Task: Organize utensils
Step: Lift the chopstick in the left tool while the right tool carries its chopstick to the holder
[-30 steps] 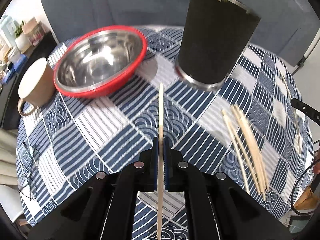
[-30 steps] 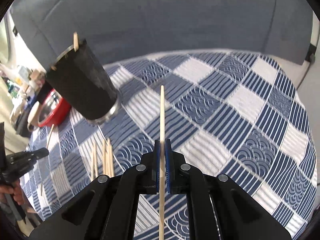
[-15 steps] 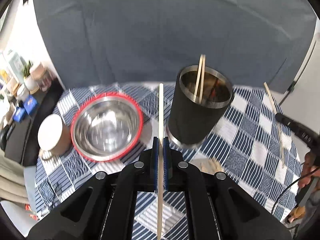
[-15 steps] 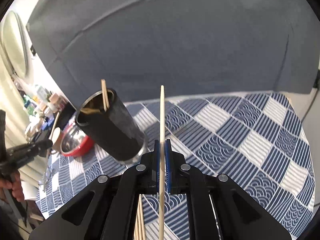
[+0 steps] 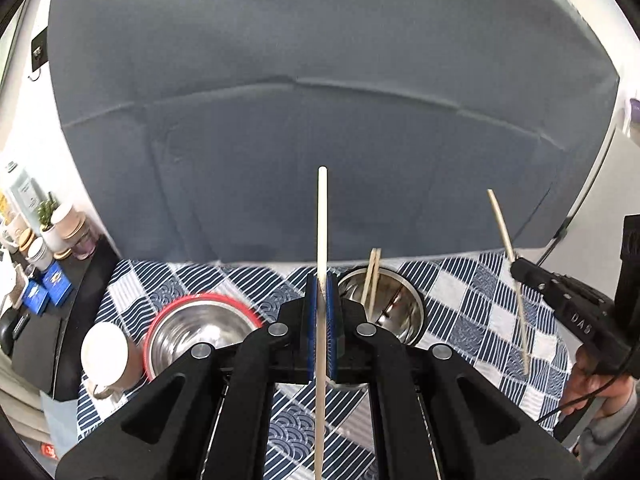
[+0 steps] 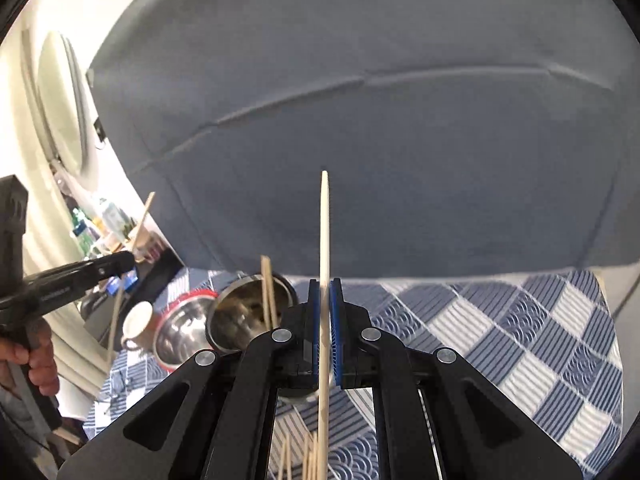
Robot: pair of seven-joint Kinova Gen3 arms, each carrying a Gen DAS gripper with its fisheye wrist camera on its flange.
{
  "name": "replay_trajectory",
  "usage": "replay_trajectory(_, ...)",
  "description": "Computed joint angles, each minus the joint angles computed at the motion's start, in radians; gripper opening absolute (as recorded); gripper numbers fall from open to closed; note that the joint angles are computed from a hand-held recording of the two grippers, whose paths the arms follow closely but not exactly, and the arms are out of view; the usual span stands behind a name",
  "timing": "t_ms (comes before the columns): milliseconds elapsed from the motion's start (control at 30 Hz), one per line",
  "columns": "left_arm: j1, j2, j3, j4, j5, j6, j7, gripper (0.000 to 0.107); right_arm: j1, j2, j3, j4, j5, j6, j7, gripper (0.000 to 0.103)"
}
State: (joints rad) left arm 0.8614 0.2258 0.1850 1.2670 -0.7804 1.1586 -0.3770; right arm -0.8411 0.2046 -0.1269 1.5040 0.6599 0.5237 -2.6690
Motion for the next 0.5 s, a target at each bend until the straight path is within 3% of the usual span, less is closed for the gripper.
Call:
replay_trajectory(133, -0.018, 0.006, -0.007, -0.011, 0.003, -0.059, -0.023, 0.005, 0.002, 0.032, 0.001, -0.051, -0.019, -0.033, 0.041, 0.005)
replay_trajectory(500, -0.083, 0.024, -0.054, 0.027, 0.044, -0.282, -0.025, 0.005, -0.080, 0.130, 0.130, -0.121, -0.007, -0.209, 0.035, 0.005)
